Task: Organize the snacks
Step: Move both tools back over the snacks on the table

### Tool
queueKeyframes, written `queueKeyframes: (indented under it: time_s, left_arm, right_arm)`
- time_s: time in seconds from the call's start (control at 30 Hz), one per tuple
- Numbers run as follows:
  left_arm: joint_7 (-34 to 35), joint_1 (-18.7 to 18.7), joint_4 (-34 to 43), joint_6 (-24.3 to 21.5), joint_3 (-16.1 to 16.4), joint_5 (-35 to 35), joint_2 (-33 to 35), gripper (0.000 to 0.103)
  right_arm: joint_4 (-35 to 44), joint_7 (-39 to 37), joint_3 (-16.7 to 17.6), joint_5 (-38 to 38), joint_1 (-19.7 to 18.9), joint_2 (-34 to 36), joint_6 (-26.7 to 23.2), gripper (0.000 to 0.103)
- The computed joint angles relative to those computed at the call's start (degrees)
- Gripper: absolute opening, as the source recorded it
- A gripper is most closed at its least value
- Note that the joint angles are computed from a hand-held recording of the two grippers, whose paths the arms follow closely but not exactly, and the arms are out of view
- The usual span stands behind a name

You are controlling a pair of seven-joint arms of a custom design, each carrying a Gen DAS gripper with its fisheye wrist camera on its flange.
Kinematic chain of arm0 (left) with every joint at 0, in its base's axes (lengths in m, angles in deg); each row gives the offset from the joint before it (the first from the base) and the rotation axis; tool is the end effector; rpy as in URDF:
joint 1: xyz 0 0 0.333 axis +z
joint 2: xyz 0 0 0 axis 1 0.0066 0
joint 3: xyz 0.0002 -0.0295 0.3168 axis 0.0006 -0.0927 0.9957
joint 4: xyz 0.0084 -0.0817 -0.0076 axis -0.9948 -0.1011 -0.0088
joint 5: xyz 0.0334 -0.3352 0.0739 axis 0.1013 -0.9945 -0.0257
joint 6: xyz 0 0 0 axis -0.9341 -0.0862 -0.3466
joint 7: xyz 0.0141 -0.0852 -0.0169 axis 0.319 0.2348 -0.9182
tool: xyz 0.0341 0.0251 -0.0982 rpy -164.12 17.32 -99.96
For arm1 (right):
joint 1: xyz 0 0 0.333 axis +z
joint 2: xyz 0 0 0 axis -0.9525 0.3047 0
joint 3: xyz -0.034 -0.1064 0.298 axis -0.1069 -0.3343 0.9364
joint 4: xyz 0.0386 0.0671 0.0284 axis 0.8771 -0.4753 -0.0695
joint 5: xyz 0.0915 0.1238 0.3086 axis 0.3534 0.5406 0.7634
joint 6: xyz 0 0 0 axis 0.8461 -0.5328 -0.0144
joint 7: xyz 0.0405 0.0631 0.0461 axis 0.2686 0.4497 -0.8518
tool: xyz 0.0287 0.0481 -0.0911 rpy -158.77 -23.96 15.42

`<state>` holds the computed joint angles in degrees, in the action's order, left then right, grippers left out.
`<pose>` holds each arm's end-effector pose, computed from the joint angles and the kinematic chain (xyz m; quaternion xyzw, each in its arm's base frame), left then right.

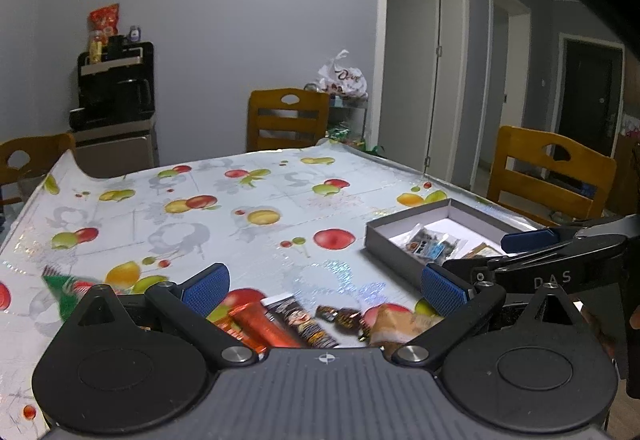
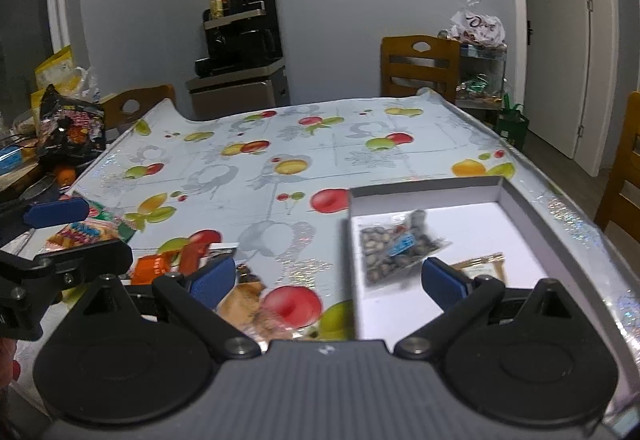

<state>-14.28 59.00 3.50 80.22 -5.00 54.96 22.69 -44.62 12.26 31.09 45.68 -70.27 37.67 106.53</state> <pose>0.5745 -0.3869 0.4991 -0.5541 0.6328 -0.4147 0.3472 0.6093 0.1541 0.5060 -0.7061 0.5160 -0.2287 0.4276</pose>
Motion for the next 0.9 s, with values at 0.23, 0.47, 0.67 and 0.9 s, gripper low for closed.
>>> queueKeyframes:
  time_s: [0.23, 0.47, 0.67, 0.9]
  left_arm:
    - [-7.91, -0.22, -7.14, -5.36, -0.24, 8.76, -5.51, 0.103]
    - [-12.38, 1.92, -10.87, -15.26, -3.61, 11.31, -8.63, 0.103]
    - [-11.98, 4.24, -9.96, -21.18, -5.82, 8.38, -7.96, 0.103]
    - [-7.00, 3.90, -3.73, -28.55, -4.73, -0.26, -3.05, 0.103]
  right_arm:
    - [-1.74, -10.17, 6.27, 6.08, -2.93, 0.04, 0.97, 0.101]
    - [-1.79, -25.02, 10.73, 17.78, -5.67, -0.97, -4.91, 0.101]
    - [-3.59, -35.82, 10.68, 26.55, -5.61, -3.09, -11.17, 0.101]
    - [-5.08, -36.66, 5.87, 25.58, -0.50, -3.42, -13.46, 0.101]
